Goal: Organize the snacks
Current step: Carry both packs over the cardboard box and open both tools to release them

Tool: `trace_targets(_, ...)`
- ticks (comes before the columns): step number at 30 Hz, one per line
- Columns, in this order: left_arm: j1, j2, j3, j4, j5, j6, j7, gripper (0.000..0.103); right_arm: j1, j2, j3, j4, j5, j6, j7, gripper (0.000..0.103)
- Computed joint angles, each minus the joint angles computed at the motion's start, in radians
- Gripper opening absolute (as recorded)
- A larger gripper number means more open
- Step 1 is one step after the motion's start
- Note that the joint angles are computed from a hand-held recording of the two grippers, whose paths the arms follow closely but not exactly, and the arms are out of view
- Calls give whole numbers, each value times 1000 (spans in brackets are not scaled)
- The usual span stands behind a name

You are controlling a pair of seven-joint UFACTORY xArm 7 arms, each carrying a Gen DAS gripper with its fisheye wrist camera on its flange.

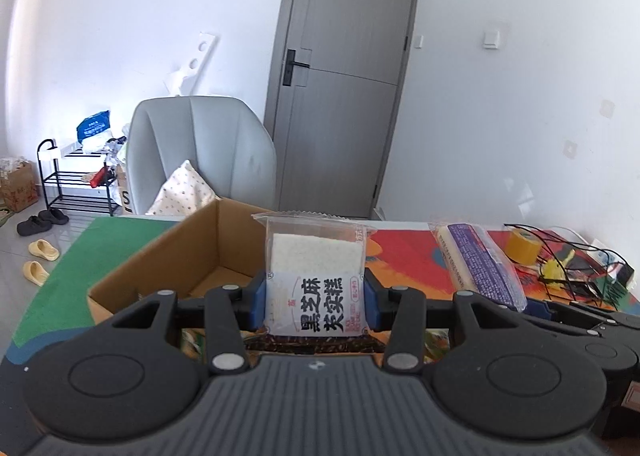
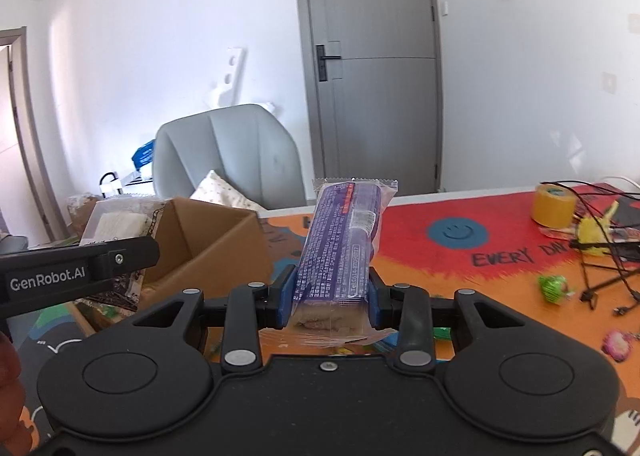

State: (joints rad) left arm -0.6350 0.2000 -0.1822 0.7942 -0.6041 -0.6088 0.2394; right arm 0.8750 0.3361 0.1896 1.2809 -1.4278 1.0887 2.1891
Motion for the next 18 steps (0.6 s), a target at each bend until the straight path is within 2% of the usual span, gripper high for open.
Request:
trace_targets(13, 81, 11, 42, 26, 54, 28, -41, 45, 19, 90, -40, 141, -16, -54, -75, 36)
trace_targets(18, 149, 10, 46, 26, 169, 62, -114, 45, 36, 130, -65, 200, -12, -76, -102, 36)
